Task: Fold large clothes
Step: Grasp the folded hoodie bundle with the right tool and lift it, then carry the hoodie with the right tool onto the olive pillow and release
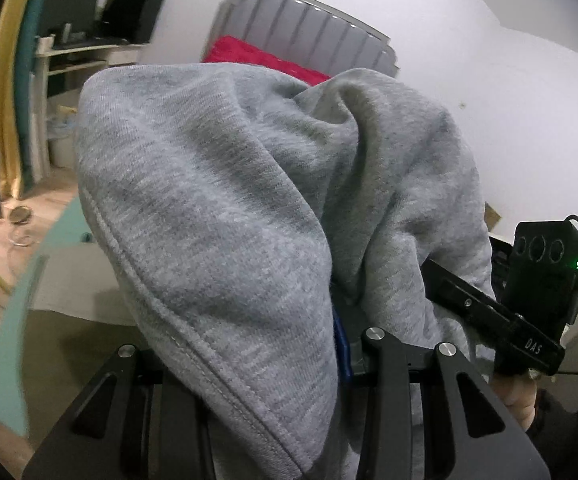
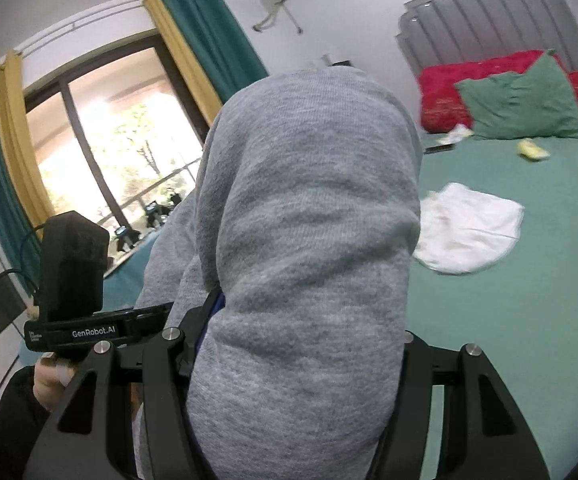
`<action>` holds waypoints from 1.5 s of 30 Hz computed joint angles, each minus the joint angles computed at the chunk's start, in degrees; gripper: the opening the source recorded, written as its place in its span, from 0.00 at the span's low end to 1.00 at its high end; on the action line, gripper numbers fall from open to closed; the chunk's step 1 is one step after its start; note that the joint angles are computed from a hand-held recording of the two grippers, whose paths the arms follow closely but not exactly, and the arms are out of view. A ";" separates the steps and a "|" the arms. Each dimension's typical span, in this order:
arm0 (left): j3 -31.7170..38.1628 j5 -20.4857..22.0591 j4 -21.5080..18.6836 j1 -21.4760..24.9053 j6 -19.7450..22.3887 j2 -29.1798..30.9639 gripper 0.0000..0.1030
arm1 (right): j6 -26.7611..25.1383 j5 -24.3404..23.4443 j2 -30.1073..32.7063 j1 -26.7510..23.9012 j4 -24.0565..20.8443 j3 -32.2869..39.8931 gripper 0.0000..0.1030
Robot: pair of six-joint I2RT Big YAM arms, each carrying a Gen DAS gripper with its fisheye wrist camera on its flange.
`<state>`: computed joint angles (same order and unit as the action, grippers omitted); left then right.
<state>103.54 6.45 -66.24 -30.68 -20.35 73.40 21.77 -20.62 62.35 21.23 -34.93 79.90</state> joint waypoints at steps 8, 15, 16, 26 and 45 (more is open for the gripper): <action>-0.39 2.73 -8.04 13.64 5.65 1.83 0.40 | 8.96 -4.49 12.87 3.91 4.29 3.62 0.59; -9.23 4.04 -4.88 18.18 -1.11 4.73 0.62 | 5.67 4.38 22.95 5.67 -8.71 8.22 0.91; -8.94 3.83 -4.29 18.13 -0.77 4.86 0.64 | 3.36 6.65 22.10 5.74 -8.09 7.32 0.94; -7.87 -13.84 -10.99 15.56 6.77 -0.29 0.65 | -6.57 15.91 15.59 7.05 -10.48 5.25 0.97; -9.58 -25.27 -12.74 -7.74 -9.55 -10.88 0.65 | -6.51 13.02 -1.13 0.36 -23.63 -5.84 0.97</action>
<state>93.95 -18.82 -78.98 -38.42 -29.90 62.52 15.26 -7.60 61.22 21.59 -58.56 74.06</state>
